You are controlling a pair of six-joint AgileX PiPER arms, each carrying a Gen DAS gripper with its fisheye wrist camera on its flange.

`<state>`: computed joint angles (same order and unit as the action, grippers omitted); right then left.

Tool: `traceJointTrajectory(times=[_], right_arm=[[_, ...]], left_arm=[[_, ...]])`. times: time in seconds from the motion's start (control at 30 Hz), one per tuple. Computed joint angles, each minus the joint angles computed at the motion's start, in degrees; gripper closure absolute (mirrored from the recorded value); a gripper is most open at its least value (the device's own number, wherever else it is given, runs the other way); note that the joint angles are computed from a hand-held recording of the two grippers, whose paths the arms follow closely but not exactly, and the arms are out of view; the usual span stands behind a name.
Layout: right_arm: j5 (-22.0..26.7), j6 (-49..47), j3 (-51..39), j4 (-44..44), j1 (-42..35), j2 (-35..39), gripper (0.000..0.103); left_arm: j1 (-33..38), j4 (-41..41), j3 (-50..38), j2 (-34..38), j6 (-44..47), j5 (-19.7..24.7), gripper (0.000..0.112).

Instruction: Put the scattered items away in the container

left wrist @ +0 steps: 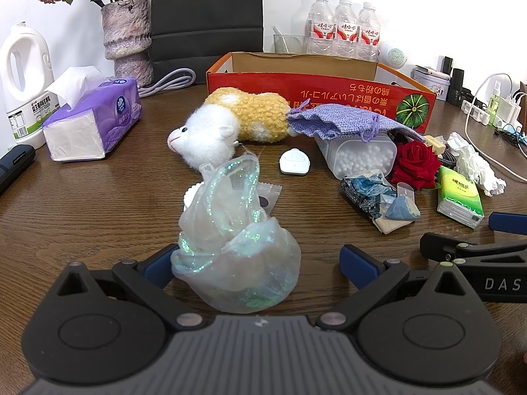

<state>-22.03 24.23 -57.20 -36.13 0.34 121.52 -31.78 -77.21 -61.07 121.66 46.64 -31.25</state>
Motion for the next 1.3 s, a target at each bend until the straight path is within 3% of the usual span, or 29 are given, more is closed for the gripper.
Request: traceJointTrajectory(times=[1.13, 1.2, 1.3], right_arm=[[0.3, -0.4, -0.7, 0.9, 0.5, 0.6, 0.0], [0.8, -1.3, -1.3, 2.4, 1.1, 0.9, 0.0], [0.6, 0.3, -0.8, 0.1, 0.7, 0.4, 0.0]], left_arm=[[-1.5, -2.5, -2.5, 1.8, 1.6, -0.7, 0.009], [-2.4, -1.1, -1.8, 1.7, 0.3, -1.7, 0.009], [-5.9, 9.4, 4.4, 0.0, -10.4, -9.1, 0.009]])
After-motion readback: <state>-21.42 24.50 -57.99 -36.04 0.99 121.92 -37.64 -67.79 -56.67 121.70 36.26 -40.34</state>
